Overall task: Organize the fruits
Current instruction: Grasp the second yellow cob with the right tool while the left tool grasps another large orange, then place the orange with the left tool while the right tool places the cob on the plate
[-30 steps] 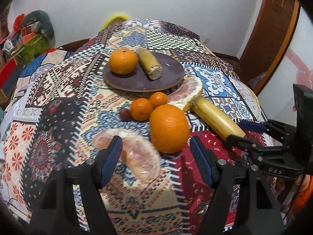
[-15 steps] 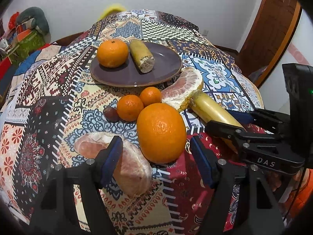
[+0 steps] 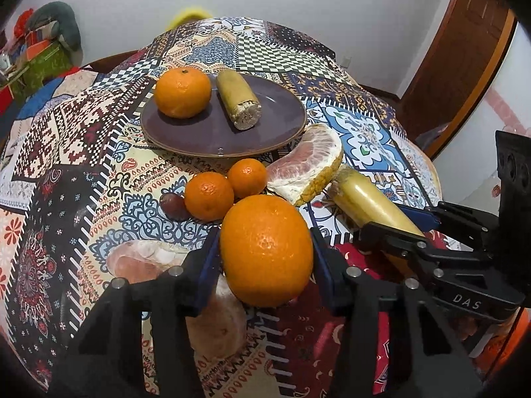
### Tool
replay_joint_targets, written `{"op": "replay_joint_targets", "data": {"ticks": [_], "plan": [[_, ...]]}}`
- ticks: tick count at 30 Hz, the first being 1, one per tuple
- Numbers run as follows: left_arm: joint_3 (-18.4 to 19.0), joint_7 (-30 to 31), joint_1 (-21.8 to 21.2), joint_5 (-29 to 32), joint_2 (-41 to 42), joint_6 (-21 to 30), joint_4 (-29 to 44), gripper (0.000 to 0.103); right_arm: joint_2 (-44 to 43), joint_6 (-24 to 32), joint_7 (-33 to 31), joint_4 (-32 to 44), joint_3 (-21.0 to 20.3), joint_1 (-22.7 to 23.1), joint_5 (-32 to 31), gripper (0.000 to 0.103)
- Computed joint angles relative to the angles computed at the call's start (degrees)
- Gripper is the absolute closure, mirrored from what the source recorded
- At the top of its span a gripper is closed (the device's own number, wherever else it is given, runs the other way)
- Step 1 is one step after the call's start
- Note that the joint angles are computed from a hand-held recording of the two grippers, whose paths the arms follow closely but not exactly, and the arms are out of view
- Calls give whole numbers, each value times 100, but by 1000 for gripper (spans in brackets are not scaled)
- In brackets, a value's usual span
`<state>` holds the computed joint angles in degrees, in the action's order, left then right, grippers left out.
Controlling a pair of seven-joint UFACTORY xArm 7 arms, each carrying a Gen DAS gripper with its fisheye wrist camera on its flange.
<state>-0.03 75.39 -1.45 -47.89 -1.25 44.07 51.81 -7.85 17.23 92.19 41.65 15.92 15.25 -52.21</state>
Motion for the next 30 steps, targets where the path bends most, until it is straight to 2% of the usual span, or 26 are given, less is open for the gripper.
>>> {"op": "replay_joint_targets", "data": {"ticks": [6,15,30], "plan": [[46,-69,49,3,-45,203,64,53,-124,93,150,83,61,-63,-238,68],[163,104,115,-354,-184,345,214,53,-153,177,403,334,82,-166,-633,68],[43,96,171,-899,238,277,1018,53,-65,229,849,741,-159,-334,-1331,68]]}}
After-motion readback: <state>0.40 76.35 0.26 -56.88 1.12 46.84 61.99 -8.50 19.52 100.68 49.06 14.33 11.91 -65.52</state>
